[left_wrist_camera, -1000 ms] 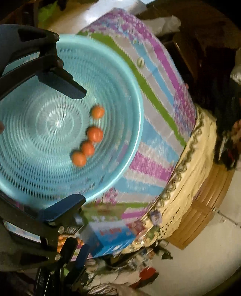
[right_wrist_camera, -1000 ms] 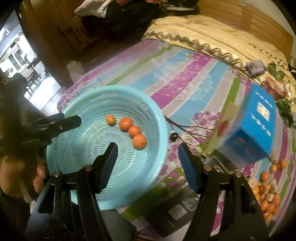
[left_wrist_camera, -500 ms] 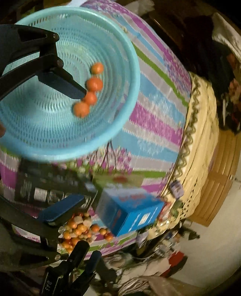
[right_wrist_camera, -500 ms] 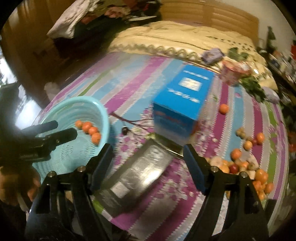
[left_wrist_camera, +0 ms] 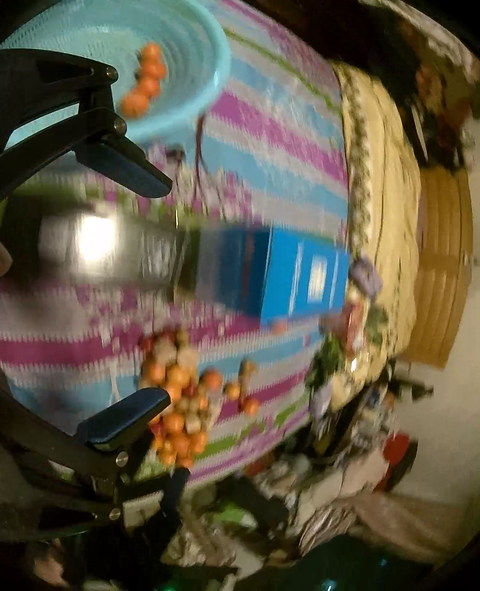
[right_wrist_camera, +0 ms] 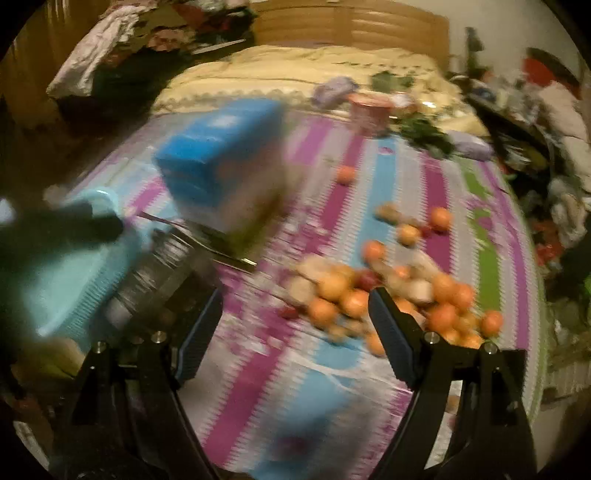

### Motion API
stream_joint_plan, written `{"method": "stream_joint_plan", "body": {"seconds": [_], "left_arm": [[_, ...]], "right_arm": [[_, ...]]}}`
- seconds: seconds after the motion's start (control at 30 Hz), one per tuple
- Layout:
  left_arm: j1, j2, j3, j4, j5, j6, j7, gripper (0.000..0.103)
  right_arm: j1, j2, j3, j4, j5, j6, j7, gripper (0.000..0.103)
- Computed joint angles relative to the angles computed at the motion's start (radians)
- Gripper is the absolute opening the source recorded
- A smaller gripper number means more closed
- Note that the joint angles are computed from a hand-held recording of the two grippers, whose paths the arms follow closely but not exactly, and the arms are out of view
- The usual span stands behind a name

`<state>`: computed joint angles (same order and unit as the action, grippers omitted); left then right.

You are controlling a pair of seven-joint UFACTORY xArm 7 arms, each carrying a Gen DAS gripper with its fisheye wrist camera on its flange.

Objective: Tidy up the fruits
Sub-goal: 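Withdraw both empty tools from the basket back to the fruit pile, then grasp a red tomato with the right tool while the left tool grasps a brown round fruit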

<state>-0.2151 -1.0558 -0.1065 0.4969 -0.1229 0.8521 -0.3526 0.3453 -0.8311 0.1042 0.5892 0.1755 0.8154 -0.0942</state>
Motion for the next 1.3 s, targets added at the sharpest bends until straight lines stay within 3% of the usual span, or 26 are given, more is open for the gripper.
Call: {"method": "stream_joint_plan", "body": {"seconds": [0.2,0.3,0.37,0.43,0.53,0.7,0.87,1.0,1.13,1.23,1.3], "left_arm": [[-0.126,0.172,-0.105,0.009,-0.057,-0.167,-0.043,0.103],[-0.178,0.258,-0.159,0.001,-0.051,-0.225,-0.088,0.103],[-0.214,0.325,-0.185,-0.008,-0.049,-0.268,-0.121,0.102],[-0.247,0.384,-0.196,-0.006,-0.042,-0.297,-0.148,0.101],[-0.303,0.46,-0.206,-0.006,-0.038,-0.358,-0.18,0.098],[-0.373,0.594,-0.202,0.043,-0.022,-0.451,-0.179,0.068],[-0.434,0.728,-0.187,0.093,-0.038,-0.547,-0.152,0.064],[-0.49,0.841,-0.17,0.14,-0.087,-0.617,-0.081,0.063],[-0.511,0.924,-0.168,0.182,-0.138,-0.681,-0.016,0.062],[-0.531,0.99,-0.166,0.226,-0.221,-0.726,0.081,0.052],[-0.509,1.027,-0.189,0.251,-0.179,-0.749,0.059,0.046]], "right_arm": [[-0.133,-0.244,-0.152,-0.206,-0.067,0.005,-0.105,0.082],[-0.276,-0.342,-0.271,-0.297,-0.128,0.037,-0.223,0.081],[-0.358,-0.348,-0.313,-0.318,-0.153,0.056,-0.287,0.08],[-0.415,-0.323,-0.382,-0.32,-0.15,0.084,-0.355,0.06],[-0.426,-0.307,-0.426,-0.319,-0.105,0.121,-0.442,0.053],[-0.432,-0.279,-0.396,-0.348,-0.044,0.102,-0.54,0.046],[-0.465,-0.199,-0.399,-0.356,-0.003,0.044,-0.6,0.041],[-0.479,-0.164,-0.41,-0.356,0.029,0.017,-0.661,0.029],[-0.506,-0.187,-0.429,-0.327,0.075,0.054,-0.675,0.029],[-0.539,-0.209,-0.434,-0.306,0.093,0.088,-0.66,0.029],[-0.555,-0.223,-0.433,-0.302,0.099,0.09,-0.65,0.029]]}}
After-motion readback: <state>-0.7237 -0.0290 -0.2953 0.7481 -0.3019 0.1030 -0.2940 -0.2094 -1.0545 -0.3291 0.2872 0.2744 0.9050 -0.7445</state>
